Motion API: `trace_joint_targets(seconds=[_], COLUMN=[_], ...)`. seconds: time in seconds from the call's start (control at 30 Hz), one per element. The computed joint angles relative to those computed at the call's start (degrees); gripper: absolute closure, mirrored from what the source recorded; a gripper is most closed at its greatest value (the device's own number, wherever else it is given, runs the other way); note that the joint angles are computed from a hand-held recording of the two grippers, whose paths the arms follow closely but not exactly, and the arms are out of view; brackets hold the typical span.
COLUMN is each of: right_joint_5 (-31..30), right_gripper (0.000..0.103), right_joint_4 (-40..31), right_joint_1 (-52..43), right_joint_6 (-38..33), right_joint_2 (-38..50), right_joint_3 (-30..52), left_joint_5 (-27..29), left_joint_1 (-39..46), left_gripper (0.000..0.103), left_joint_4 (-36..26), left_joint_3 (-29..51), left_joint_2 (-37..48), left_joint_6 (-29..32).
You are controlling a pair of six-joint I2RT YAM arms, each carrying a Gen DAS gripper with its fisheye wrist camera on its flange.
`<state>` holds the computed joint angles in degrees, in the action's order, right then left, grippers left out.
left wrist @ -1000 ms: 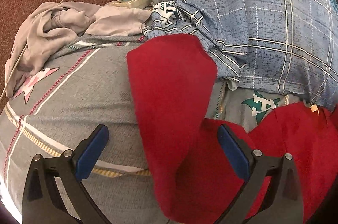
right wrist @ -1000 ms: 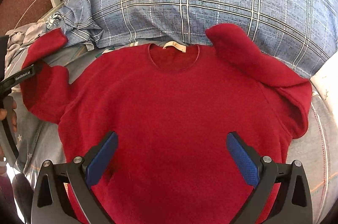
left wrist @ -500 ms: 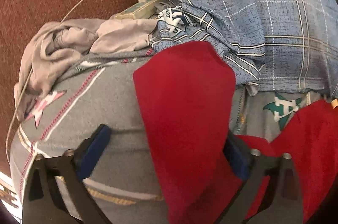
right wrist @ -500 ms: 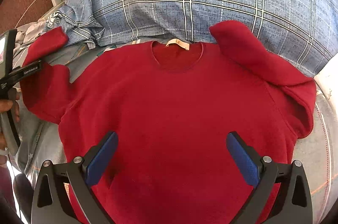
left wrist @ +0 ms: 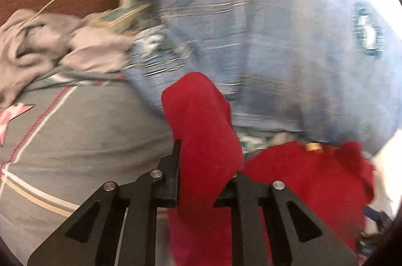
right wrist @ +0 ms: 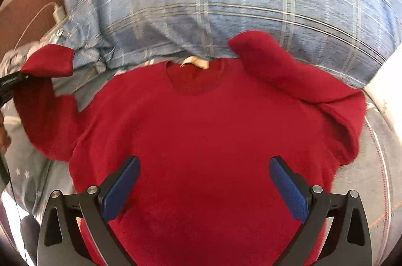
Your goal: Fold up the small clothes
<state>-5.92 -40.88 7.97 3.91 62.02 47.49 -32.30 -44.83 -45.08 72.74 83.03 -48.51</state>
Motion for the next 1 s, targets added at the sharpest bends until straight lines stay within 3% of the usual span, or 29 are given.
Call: trace_joint_targets(seconds=[0.3, 0.47, 0.57, 0.63, 0.7, 0.77, 0.8, 0.87, 1.0], right_joint_5=[-5.78, -9.44, -12.02, -13.16, -15.09, -17.55, -18.39, -19.52, -20.14], right_gripper=[0.001, 0.001, 0.001, 0.000, 0.000, 0.000, 0.000, 0.000, 0.002], right_joint_4=[-1.78, -2.52, -3.16, -3.47, -3.43, -3.66, -3.57, -2.67, -0.65], right_joint_1=[-13.89, -23.51, -28.76, -31.03, -32.71, -33.80, -33.84, -32.87, -28.32], right_joint_6=[-5.08, -8.62, -11.12, -12.33, -13.49, -14.84, -15.27, -15.35, -14.67], right_joint_2=[-2.02, -1.13, 0.11, 0.98, 1.56, 2.63, 3.02, 3.63, 5.18], right_joint_3=[1.11, 1.44, 1.88, 2.18, 2.17, 2.62, 2.65, 2.53, 2.34], left_joint_5=[7.84, 12.57, 13.71, 15.43, 16.60, 15.96, 15.33, 11.16, 0.82], left_joint_1=[-10.31, -14.57, -16.65, -17.25, -17.70, -18.42, -18.78, -20.01, -21.20], left_gripper=[0.090, 0.090, 0.089, 0.083, 0.058, 0.048, 0.038, 0.028, 0.024], left_joint_4=[9.62, 13.56, 12.22, 9.62, 8.24, 8.72, 8.86, 8.28, 5.30], left_joint_3=[11.93, 20.12, 26.30, 30.11, 30.78, 27.51, 26.06, 21.90, 11.65], left_joint_2=[10.19, 23.55, 32.62, 37.46, 38.76, 35.63, 33.99, 28.99, 17.37], left_joint_6=[2.17, 0.63, 0.46, 0.18, -0.23, -0.09, -0.07, -0.93, -3.37])
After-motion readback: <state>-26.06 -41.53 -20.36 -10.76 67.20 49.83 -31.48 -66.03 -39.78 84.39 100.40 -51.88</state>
